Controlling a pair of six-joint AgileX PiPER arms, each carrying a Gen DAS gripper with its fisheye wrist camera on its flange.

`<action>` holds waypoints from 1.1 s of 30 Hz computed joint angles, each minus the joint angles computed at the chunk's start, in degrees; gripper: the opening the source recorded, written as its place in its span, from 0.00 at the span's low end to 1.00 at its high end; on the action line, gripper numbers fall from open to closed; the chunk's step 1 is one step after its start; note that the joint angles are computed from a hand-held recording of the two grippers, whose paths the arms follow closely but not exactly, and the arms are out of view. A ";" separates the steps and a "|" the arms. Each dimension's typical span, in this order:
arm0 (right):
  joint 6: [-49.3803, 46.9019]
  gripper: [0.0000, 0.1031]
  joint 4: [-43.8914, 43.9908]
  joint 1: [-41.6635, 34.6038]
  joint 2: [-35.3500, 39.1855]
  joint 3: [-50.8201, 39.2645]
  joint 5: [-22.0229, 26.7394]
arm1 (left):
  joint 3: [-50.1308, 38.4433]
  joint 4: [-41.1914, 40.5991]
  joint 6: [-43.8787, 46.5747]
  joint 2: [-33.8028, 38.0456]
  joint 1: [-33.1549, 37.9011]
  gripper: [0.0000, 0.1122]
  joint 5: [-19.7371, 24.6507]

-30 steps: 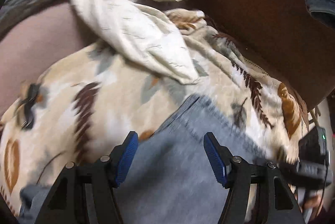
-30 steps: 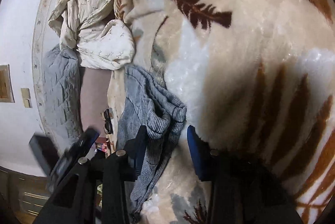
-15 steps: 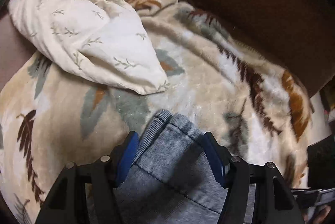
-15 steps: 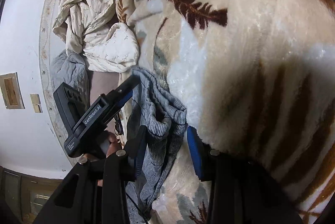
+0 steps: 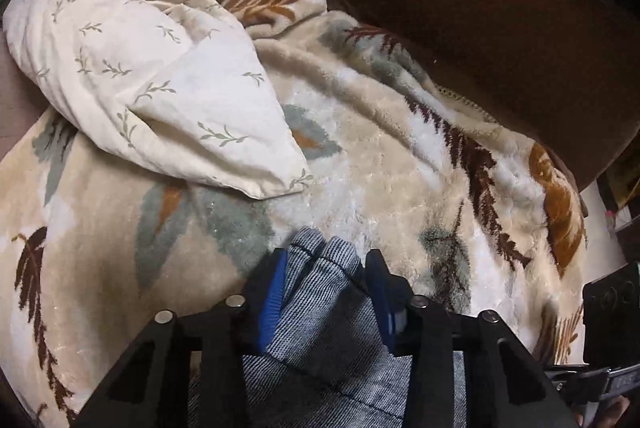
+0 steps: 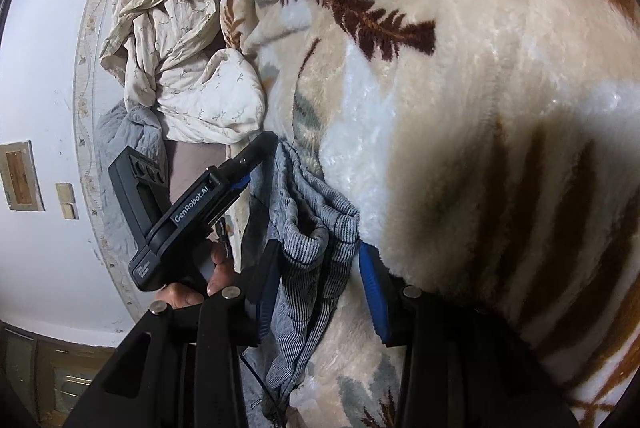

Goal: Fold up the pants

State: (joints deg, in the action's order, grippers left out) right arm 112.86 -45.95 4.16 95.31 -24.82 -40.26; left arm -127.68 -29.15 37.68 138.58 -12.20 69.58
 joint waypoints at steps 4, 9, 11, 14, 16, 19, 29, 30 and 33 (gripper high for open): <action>-1.41 0.39 -0.19 1.89 -0.64 -1.69 3.64 | 5.23 0.48 2.83 -3.02 -0.27 0.31 -4.07; -1.79 0.23 -0.54 1.66 -0.04 -1.61 3.65 | 7.18 -0.84 2.59 -4.16 0.26 0.23 -5.66; -2.38 0.21 -0.87 1.73 -0.51 -1.56 3.99 | 6.71 -1.76 2.02 -3.89 0.63 0.21 -5.28; -2.90 0.17 -1.13 1.72 -1.29 -1.36 3.53 | 8.54 -3.93 2.44 -5.14 1.51 0.20 -5.84; -3.29 0.15 -1.23 1.90 -2.50 -1.07 3.66 | 10.39 -6.00 3.42 -6.54 2.28 0.20 -6.25; -5.34 0.14 -0.50 3.04 -5.73 -0.73 5.37 | 11.62 -9.13 3.92 -8.08 3.73 0.19 -5.88; -20.95 0.13 12.63 16.11 -15.00 -5.25 19.89 | 18.38 -21.91 9.93 -16.75 13.59 0.18 -2.26; -23.77 0.13 15.03 18.01 -15.38 -6.16 21.41 | 18.99 -22.67 10.51 -17.31 14.75 0.18 -1.65; -32.51 0.12 22.73 23.36 -15.00 -9.59 26.03 | 21.21 -24.74 12.92 -19.05 18.81 0.18 0.08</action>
State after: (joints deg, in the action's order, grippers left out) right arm 80.35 -23.22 27.53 80.31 -34.42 -14.23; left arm -106.48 -53.89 50.60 119.53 6.61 69.66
